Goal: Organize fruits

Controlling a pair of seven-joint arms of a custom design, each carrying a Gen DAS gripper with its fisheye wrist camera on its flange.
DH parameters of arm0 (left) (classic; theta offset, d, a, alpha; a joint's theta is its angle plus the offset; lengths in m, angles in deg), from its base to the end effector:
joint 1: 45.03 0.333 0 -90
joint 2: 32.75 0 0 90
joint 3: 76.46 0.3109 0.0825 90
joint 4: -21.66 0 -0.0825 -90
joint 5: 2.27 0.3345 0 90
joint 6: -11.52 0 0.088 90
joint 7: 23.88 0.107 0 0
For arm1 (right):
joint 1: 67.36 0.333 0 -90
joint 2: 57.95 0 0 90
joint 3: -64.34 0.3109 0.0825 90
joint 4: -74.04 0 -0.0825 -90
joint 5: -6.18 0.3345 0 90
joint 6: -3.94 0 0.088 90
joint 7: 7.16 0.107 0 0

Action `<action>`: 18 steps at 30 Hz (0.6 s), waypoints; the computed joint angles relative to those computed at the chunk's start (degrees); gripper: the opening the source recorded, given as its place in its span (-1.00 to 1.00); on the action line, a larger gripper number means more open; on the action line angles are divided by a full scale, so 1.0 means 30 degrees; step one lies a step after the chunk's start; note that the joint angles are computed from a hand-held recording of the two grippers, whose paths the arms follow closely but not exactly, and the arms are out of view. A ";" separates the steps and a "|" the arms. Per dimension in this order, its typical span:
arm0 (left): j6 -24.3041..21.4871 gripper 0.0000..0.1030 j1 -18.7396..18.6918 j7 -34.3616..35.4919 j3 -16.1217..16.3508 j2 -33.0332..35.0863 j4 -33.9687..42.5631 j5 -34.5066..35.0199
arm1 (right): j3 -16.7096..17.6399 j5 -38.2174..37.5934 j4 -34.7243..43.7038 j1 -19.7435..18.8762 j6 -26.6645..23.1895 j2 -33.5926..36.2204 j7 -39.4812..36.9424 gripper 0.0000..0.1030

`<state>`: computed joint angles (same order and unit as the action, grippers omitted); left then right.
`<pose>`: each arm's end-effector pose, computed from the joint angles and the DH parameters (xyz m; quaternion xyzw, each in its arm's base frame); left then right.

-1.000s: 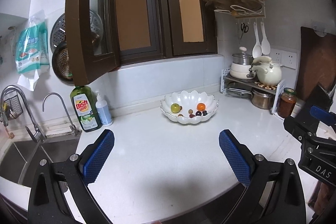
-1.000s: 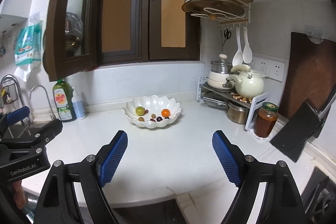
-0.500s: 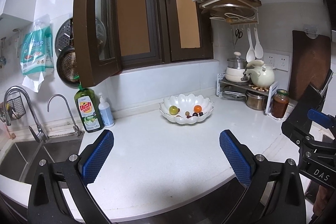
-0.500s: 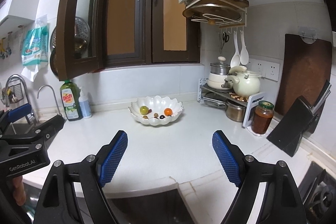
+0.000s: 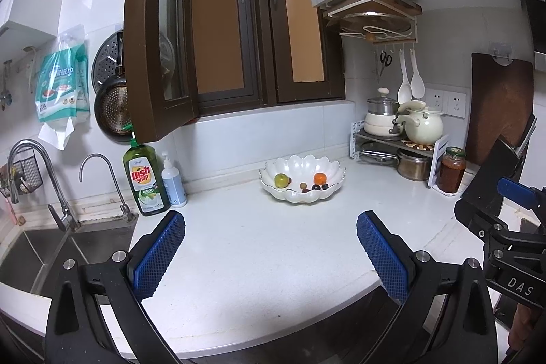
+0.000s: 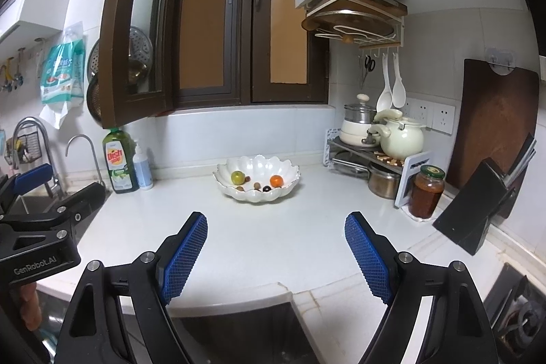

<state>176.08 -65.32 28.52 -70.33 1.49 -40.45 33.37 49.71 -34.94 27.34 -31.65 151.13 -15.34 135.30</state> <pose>0.6766 -0.2360 0.6195 -0.5291 0.6121 -0.4192 0.4118 0.6445 0.3635 0.6123 -0.5803 0.5675 -0.4264 0.3993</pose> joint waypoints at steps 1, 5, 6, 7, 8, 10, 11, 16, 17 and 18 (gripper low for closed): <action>-0.0104 1.00 -0.0073 -0.0081 0.0057 0.0038 0.0093 0.0013 | 0.0025 0.0060 0.0174 -0.0030 -0.0093 0.0100 -0.0102 0.63; 0.0024 0.99 -0.0115 -0.0147 0.0047 -0.0164 -0.0228 0.0089 | 0.0029 0.0133 0.0180 -0.0005 -0.0102 0.0103 -0.0158 0.63; 0.0138 1.00 -0.0103 -0.0190 0.0046 -0.0275 -0.0414 0.0130 | -0.0053 0.0021 -0.0017 0.0059 -0.0007 -0.0006 -0.0019 0.63; 0.0161 1.00 -0.0119 -0.0258 0.0077 -0.0347 -0.0522 0.0173 | -0.0141 -0.0148 -0.0329 0.0155 0.0090 -0.0175 0.0161 0.63; 0.0178 1.00 -0.0142 -0.0335 0.0114 -0.0399 -0.0596 0.0230 | -0.0149 -0.0233 -0.0460 0.0183 0.0093 -0.0256 0.0210 0.63; 0.0307 1.00 -0.0271 -0.0620 0.0291 -0.0616 -0.0929 0.0525 | -0.0148 -0.0442 -0.0869 0.0197 0.0307 -0.0489 0.0413 0.63; 0.0270 1.00 -0.0235 -0.0605 0.0245 -0.0586 -0.0866 0.0542 | -0.0150 -0.0528 -0.0957 0.0224 0.0313 -0.0542 0.0493 0.63; 0.0250 1.00 -0.0051 -0.0418 -0.0037 -0.0569 -0.0824 0.0428 | -0.0002 -0.0667 -0.1115 0.0163 0.0369 -0.0649 0.0586 0.63; 0.0182 1.00 -0.0039 -0.0348 -0.0077 -0.0514 -0.0716 0.0374 | -0.0024 -0.0734 -0.1257 0.0203 0.0387 -0.0735 0.0683 0.63; 0.0216 1.00 -0.0105 -0.0463 0.0027 -0.0573 -0.0807 0.0462 | -0.0010 -0.0767 -0.1285 0.0194 0.0384 -0.0755 0.0672 0.63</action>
